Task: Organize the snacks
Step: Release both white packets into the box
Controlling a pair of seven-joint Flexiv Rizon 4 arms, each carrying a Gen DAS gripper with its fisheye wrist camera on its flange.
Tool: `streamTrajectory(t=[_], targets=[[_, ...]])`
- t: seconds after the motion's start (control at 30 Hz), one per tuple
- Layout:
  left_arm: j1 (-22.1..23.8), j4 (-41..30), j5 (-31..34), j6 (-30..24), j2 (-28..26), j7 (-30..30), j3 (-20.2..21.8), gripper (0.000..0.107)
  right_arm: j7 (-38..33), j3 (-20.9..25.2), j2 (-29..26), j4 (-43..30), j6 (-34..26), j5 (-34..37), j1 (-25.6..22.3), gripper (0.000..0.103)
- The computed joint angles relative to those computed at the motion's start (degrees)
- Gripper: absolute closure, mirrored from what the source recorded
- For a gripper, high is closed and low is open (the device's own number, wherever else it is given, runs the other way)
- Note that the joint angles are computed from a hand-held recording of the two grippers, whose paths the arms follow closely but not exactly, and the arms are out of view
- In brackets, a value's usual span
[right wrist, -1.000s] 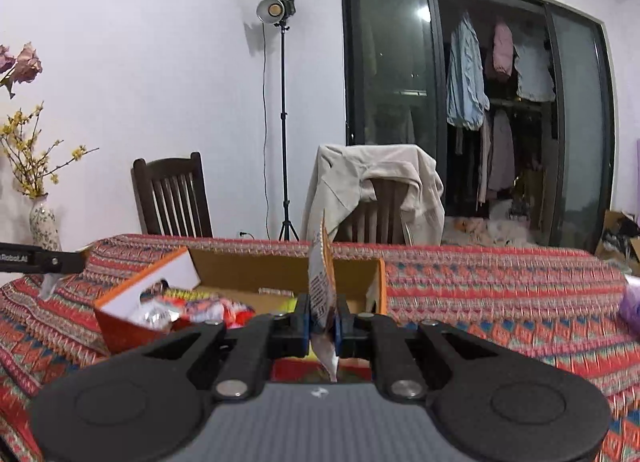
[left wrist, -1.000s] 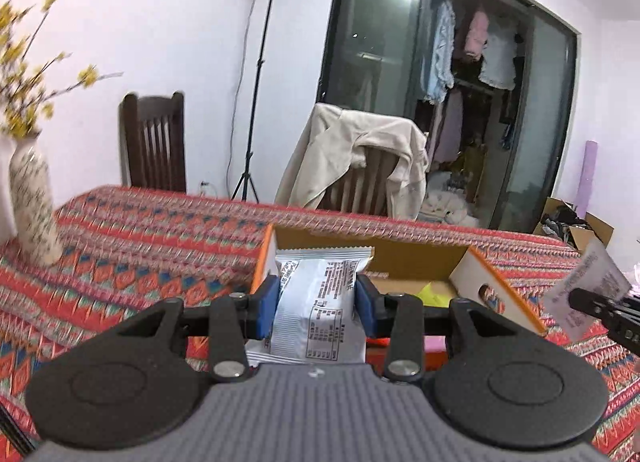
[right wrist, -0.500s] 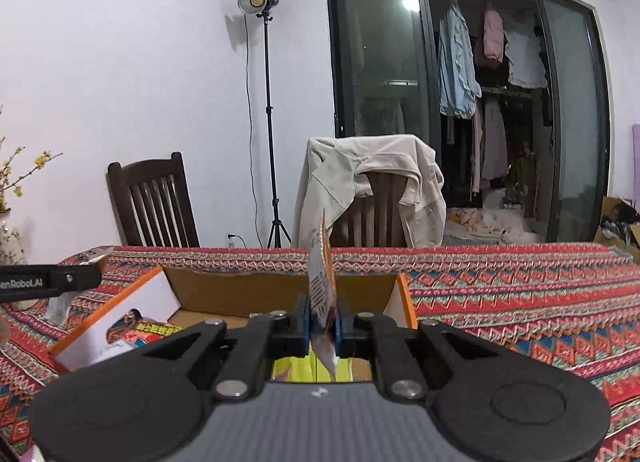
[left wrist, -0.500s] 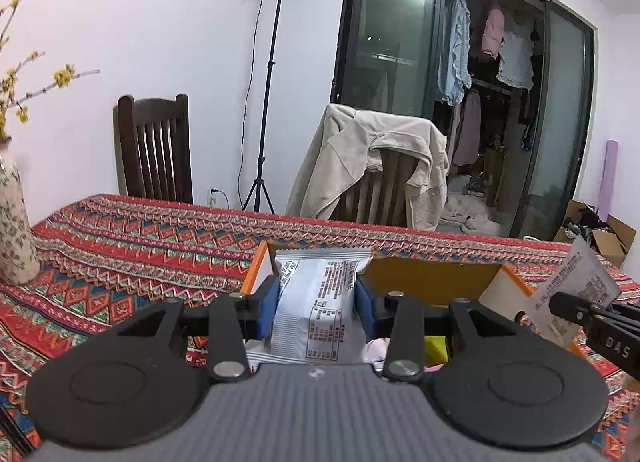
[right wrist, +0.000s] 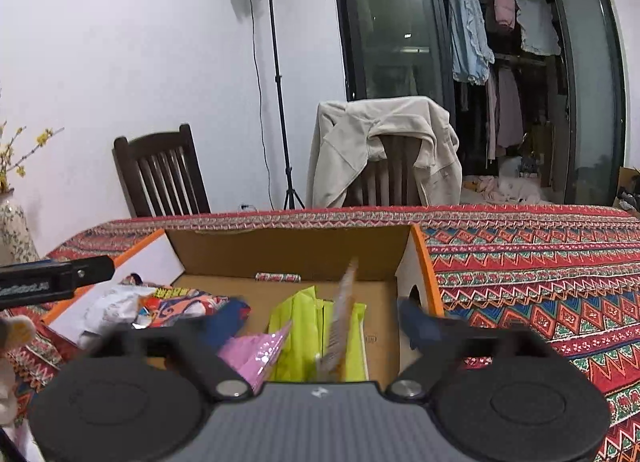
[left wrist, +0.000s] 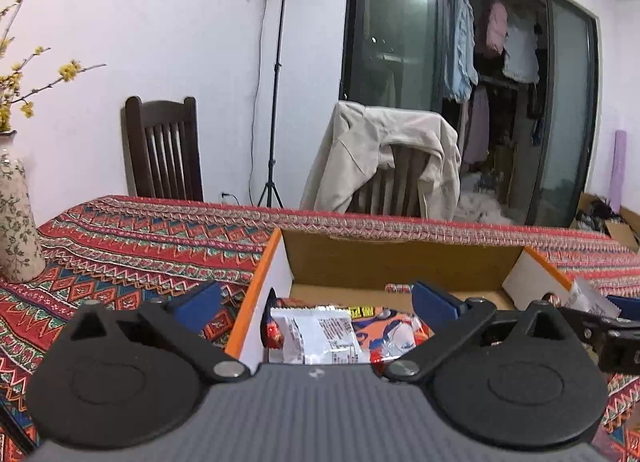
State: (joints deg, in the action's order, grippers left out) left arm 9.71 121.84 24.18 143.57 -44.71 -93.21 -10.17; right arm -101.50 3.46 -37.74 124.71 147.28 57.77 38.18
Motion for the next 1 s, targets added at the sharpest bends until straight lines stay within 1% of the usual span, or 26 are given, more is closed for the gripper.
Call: streamTrajectory(t=[0.07,0.1,0.5,0.63,0.73,0.87,1.0], targets=[[-0.4,0.29,-0.38,0.26,0.38,0.21,0.23,0.004,0.52,0.25,-0.24,0.26,1.05,-0.02,0.04,0.001],[-0.78,0.52,-0.87,0.55,0.44,0.47,0.54,0.004,0.36,0.23,-0.3,0.19,1.11,0.35,0.13,0.0],[-0.04,1.66,-0.31,1.23,1.35,-0.32,0.5,0.004,-0.8,0.76,-0.02,-0.5,0.99,2.18,-0.16,0.0],[-0.66,3.64,-1.64,0.64,3.52,-0.25,1.17,0.004,-1.11,1.15,0.49,-0.22,1.8,2.36,-0.06,0.0],[0.77,5.22,-0.06,-0.02,5.78,-1.81,0.41,0.004,-2.89,1.23,1.13,-0.51,2.63,3.65,0.69,0.0],[2.48,7.06,2.51,-0.49,8.45,-3.89,-0.03,0.004,-4.87,2.49,2.7,-0.18,4.07,4.7,1.08,0.0],[5.83,8.18,7.39,-2.92,10.49,-6.84,-1.33,0.004,-6.69,4.24,4.57,0.37,4.47,6.46,1.21,0.0]])
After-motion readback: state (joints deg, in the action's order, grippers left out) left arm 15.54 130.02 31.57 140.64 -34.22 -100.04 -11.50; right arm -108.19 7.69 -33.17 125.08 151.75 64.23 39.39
